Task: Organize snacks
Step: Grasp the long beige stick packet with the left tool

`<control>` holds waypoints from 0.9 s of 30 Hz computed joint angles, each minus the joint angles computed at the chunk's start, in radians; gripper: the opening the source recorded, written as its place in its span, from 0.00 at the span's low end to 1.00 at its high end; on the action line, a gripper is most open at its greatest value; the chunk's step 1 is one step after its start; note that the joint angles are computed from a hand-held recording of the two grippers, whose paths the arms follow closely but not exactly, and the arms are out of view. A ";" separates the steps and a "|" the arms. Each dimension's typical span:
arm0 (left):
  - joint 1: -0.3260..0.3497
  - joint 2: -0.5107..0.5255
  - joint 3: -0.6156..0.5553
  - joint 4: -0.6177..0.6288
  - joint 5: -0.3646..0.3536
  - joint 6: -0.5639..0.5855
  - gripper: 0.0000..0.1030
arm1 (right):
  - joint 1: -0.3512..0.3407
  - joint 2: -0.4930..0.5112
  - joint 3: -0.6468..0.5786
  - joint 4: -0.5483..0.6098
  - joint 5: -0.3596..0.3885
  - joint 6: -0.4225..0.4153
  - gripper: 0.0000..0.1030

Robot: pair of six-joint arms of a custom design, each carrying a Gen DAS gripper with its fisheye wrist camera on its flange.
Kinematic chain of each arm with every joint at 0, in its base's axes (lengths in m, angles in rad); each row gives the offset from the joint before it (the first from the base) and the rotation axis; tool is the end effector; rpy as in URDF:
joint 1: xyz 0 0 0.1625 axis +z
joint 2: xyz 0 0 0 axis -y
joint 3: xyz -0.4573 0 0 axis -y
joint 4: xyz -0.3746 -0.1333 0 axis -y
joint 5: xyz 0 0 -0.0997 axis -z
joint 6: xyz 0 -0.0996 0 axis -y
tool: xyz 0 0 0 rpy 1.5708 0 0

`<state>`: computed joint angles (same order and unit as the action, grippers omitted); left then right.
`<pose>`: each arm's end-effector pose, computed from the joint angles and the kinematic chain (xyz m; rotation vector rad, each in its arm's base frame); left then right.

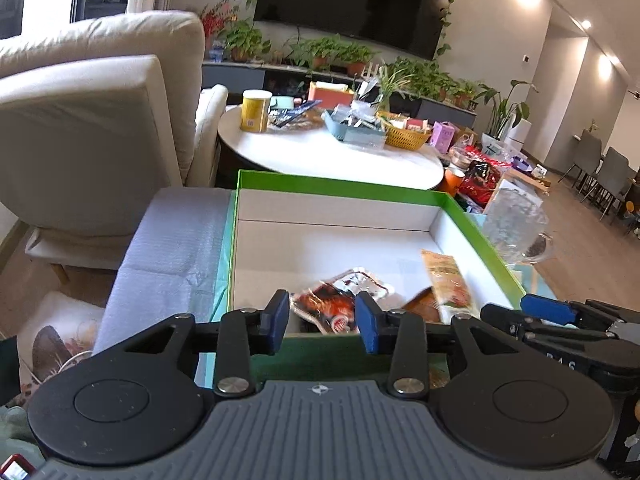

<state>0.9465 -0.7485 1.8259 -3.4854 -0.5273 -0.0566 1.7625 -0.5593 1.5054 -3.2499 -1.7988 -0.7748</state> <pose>-0.1823 -0.6284 0.1843 0.0722 2.1567 -1.2780 0.2508 -0.7109 0.0959 1.1015 -2.3437 0.8660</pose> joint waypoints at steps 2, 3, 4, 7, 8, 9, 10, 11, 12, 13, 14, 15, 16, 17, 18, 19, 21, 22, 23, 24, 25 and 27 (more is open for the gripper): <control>-0.025 -0.007 0.030 -0.016 0.006 -0.004 0.35 | -0.001 -0.034 0.043 0.001 0.007 -0.006 0.48; -0.035 -0.009 0.042 -0.021 0.004 -0.006 0.35 | -0.004 -0.051 0.067 -0.005 0.015 -0.004 0.48; -0.048 -0.012 0.057 -0.023 0.004 -0.011 0.36 | -0.006 -0.062 0.083 -0.013 0.020 -0.003 0.48; -0.094 -0.016 0.109 -0.045 0.003 -0.018 0.38 | -0.013 -0.097 0.135 -0.051 0.023 -0.007 0.48; -0.108 -0.014 0.125 -0.054 -0.003 -0.020 0.41 | -0.017 -0.111 0.158 -0.067 0.024 -0.005 0.48; -0.120 -0.011 0.136 -0.059 -0.013 -0.021 0.42 | -0.022 -0.125 0.179 -0.080 0.024 -0.002 0.48; -0.135 -0.009 0.153 -0.055 -0.027 -0.026 0.44 | -0.025 -0.133 0.190 -0.090 0.022 0.001 0.48; -0.145 -0.008 0.162 -0.038 -0.037 -0.033 0.44 | -0.028 -0.141 0.202 -0.103 0.021 0.003 0.48; -0.156 -0.006 0.170 -0.008 -0.048 -0.044 0.44 | -0.033 -0.153 0.220 -0.120 0.019 0.004 0.48; -0.167 -0.002 0.176 0.027 -0.056 -0.059 0.44 | -0.035 -0.160 0.228 -0.131 0.018 0.007 0.48; -0.176 0.003 0.179 0.058 -0.060 -0.075 0.44 | -0.039 -0.170 0.243 -0.146 0.019 0.014 0.48; -0.183 0.011 0.181 0.083 -0.062 -0.093 0.44 | -0.044 -0.182 0.257 -0.156 0.022 0.025 0.48; -0.188 0.020 0.183 0.109 -0.066 -0.112 0.44 | -0.049 -0.194 0.271 -0.161 0.028 0.038 0.48; -0.191 0.026 0.183 0.135 -0.073 -0.127 0.44 | -0.053 -0.206 0.283 -0.161 0.035 0.050 0.48; -0.192 0.033 0.181 0.172 -0.084 -0.149 0.44 | -0.057 -0.217 0.294 -0.160 0.041 0.060 0.48; -0.192 0.038 0.181 0.206 -0.090 -0.174 0.44 | -0.061 -0.227 0.307 -0.164 0.048 0.067 0.48; -0.187 0.048 0.172 0.269 -0.106 -0.213 0.44 | -0.069 -0.241 0.331 -0.179 0.059 0.069 0.48; -0.185 0.055 0.169 0.286 -0.109 -0.221 0.44 | -0.073 -0.245 0.337 -0.184 0.061 0.069 0.48; -0.182 0.063 0.160 0.314 -0.104 -0.235 0.44 | -0.076 -0.248 0.343 -0.187 0.061 0.069 0.48; -0.181 0.068 0.155 0.340 -0.098 -0.253 0.44 | -0.078 -0.251 0.349 -0.186 0.061 0.071 0.48; -0.178 0.069 0.152 0.356 -0.097 -0.261 0.44 | -0.082 -0.256 0.353 -0.181 0.065 0.072 0.48; -0.170 0.070 0.147 0.376 -0.100 -0.283 0.44 | -0.087 -0.263 0.363 -0.181 0.071 0.073 0.48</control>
